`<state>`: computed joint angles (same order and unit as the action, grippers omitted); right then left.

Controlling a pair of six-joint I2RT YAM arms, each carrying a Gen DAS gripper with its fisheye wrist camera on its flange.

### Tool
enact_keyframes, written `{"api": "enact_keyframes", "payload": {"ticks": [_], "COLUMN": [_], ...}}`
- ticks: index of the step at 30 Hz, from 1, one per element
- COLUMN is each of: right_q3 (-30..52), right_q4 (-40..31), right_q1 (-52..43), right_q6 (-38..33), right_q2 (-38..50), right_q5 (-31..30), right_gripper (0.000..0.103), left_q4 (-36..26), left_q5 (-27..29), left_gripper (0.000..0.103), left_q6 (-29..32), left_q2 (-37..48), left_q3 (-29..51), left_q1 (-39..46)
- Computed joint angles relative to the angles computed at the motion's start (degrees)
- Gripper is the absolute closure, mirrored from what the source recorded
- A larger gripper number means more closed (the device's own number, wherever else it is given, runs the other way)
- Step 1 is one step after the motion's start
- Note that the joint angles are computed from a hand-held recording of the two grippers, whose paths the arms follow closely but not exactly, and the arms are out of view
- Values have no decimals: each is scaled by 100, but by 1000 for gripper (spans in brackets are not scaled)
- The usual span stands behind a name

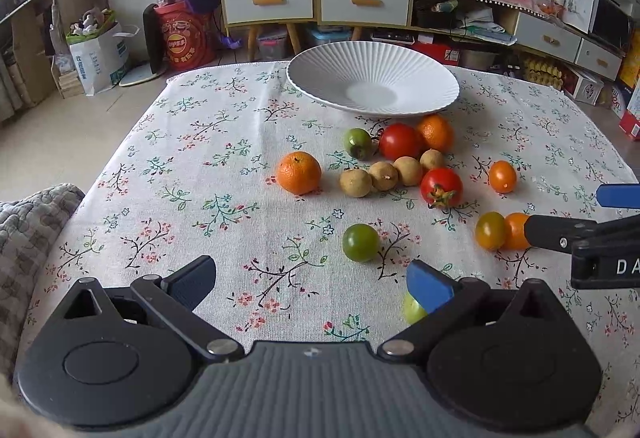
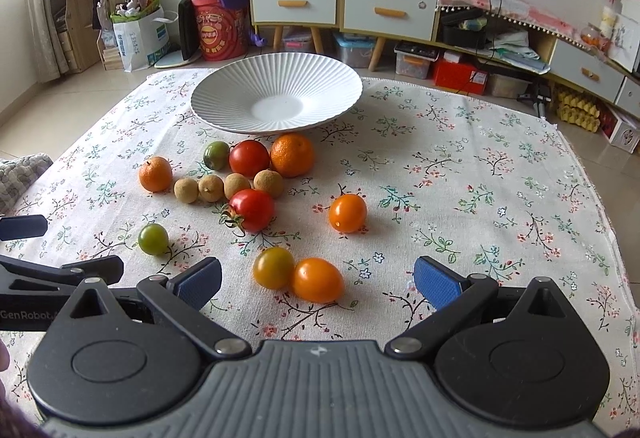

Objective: Organize fruits
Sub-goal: 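Grasp the small green lime with the left gripper while the right gripper grasps an orange cherry tomato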

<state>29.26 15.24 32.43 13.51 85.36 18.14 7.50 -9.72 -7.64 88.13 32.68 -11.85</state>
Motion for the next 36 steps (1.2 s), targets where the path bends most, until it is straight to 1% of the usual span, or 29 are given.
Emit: {"api": "enact_keyframes", "payload": {"ticks": [1,2,3,4,6,8,10,11,14,15,16,21,23,25,26,28,30,36], "right_q3": [44,-38,-96,-113,-96,-141,-153,-170,-203,-243,-239,-258,-270,-275,-268,-247,-241,-243], "right_q4": [-191,-43,-17,0,-1,172,314,355,460,458,429,557,613,715,753,807,840,966], "right_q1": [-36,-88,-252,-357,-505,-518,-519,-574,-759,-860,-899,-1036,-1077,-1092,-1105,-1133,-1171,-1206], "right_q6": [-69,-129,-213,-224,-394,-534,-717,-740,-773,-759,-773,-885,-927,-967,-992,-1029,-1036,-1143], "right_q2": [-13,-29,-72,-69,-20,30,130,152,249,262,302,588,667,756,795,867,914,1000], "right_q5": [-50,-213,-652,-949,-1329,-1402,-1321,-1456,-1823,-2023,-2086,-2239,-2266,-2251,-2240,-2219,-2237,-2172], "right_gripper": [1,1,1,1,1,1,1,1,5,9,11,26,29,30,31,34,40,44], "left_q4": [87,148,218,295,530,618,687,746,779,798,792,849,808,789,812,924,1037,1303], "left_q5": [78,187,328,500,838,1020,1264,1483,1903,2057,2190,2532,2712,2887,2950,2884,2802,2589], "left_gripper": [9,9,9,9,9,9,9,10,15,19,23,36,39,48,50,54,57,65], "left_q6": [65,149,239,336,552,712,767,786,793,784,782,825,739,663,651,656,722,739], "left_q2": [7,32,65,98,198,300,366,367,371,374,385,506,576,659,702,719,710,771], "left_q3": [-40,-57,-77,-100,-172,-173,-194,-237,-287,-319,-341,-375,-317,-286,-286,-334,-391,-470], "left_q1": [51,105,171,243,387,458,539,604,665,681,683,616,630,660,680,631,598,514]}}
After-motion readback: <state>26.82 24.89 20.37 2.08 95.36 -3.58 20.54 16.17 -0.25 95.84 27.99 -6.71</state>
